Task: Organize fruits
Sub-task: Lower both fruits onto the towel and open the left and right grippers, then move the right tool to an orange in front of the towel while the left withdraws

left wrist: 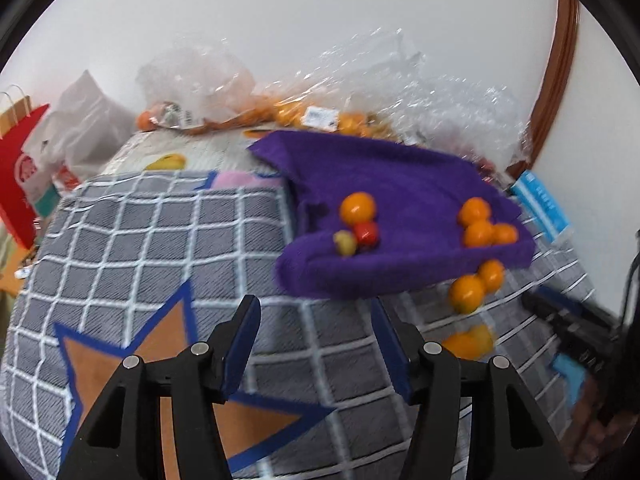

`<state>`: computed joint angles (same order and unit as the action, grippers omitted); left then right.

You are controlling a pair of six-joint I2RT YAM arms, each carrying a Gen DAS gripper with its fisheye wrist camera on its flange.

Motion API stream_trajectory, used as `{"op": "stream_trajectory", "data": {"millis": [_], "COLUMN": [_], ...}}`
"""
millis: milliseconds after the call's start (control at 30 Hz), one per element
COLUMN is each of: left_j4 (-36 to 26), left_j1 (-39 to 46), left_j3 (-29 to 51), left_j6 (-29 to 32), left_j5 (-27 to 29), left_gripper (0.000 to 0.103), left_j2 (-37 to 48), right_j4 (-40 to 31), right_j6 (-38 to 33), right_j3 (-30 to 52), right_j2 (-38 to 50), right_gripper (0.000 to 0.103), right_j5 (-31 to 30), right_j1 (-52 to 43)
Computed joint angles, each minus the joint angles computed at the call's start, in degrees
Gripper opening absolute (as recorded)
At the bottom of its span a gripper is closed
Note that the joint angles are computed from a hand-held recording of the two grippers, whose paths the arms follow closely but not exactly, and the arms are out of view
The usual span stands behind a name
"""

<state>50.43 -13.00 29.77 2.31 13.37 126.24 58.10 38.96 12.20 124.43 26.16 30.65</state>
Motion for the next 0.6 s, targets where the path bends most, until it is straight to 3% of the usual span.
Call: {"op": "stream_trajectory", "data": {"millis": [200,267,400,600], "left_j4": [4.21,1.78,3.0,2.38], "left_j1": [3.11,3.38,4.42,4.02], "left_j3": [0.08,1.17,0.86,1.17], "left_j6": [0.34,0.9,0.17,0.6], "left_j5": [4.27,5.45,6.74,7.44], "left_gripper": [0.056,0.056,0.056,0.056], "left_j2": [5.49,5.78,6.23,6.43], "right_j4": [0.83,1.19,-1.61,-0.24], "right_j6": [0.23,-0.29,-2.27,-6.76], "right_j3": [-0.47,-0.34,1.6,4.72], "right_j2": [0.43,0.57,-0.28,1.92], "right_gripper": [0.048,0.048,0.047,0.042], "right_j5": [-0.12,-0.76,-0.81,-7.11], "right_j1": [0.25,-0.19,-2.01,-8.41]}}
